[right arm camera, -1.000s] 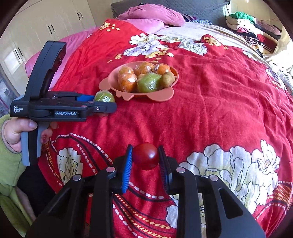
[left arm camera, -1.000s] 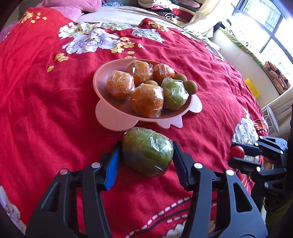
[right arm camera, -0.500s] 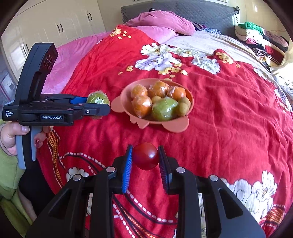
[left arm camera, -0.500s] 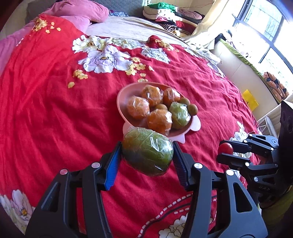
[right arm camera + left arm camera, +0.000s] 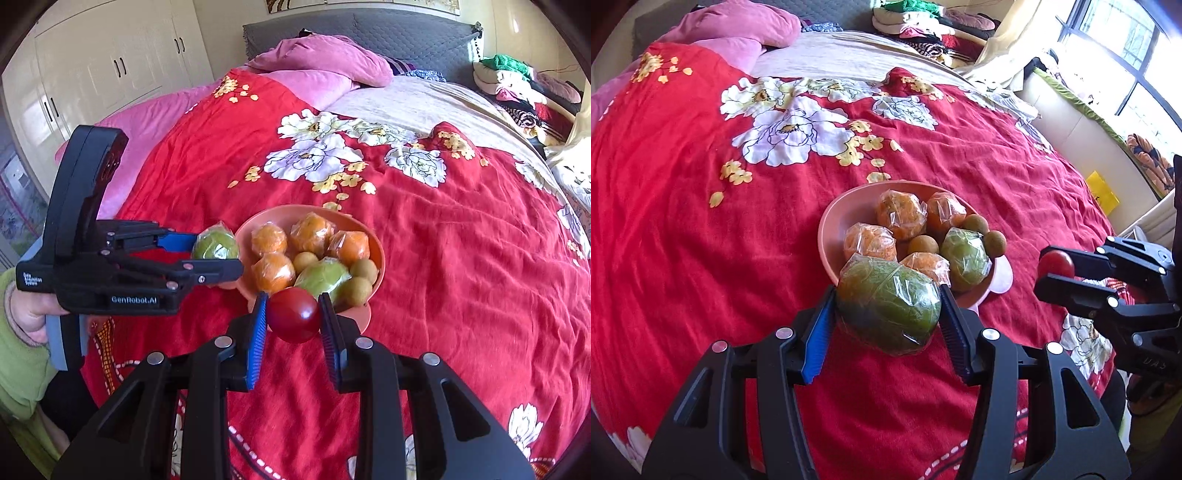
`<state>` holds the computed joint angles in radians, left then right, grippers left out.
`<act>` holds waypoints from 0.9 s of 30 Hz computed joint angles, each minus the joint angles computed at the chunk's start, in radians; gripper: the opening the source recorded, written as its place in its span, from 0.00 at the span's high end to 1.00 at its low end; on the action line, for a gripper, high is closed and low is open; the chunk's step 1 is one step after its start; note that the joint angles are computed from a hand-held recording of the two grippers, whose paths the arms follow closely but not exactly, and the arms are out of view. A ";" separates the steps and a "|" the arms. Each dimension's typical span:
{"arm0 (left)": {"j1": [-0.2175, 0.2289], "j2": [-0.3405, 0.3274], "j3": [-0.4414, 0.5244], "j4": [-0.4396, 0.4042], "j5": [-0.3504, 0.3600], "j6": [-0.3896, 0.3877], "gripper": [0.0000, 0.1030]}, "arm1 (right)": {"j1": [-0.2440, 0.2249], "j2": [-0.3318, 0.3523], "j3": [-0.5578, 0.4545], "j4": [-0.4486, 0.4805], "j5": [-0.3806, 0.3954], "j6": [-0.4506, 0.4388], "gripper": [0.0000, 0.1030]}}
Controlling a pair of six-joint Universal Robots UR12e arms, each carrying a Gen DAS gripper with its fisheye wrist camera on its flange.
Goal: Organize fruits
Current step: 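Carry the tomato with the right tool while the left tool carries the green bagged fruit over the plate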
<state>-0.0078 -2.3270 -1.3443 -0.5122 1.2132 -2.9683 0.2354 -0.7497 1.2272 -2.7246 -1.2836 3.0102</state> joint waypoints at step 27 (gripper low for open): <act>-0.004 -0.024 0.032 -0.023 0.013 0.025 0.55 | 0.007 0.084 -0.150 0.097 0.000 -0.017 0.74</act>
<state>-0.0119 -2.3515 -1.3120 -0.5348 1.2260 -2.9429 0.2420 -0.6658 1.0775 -2.6272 -1.2838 2.9927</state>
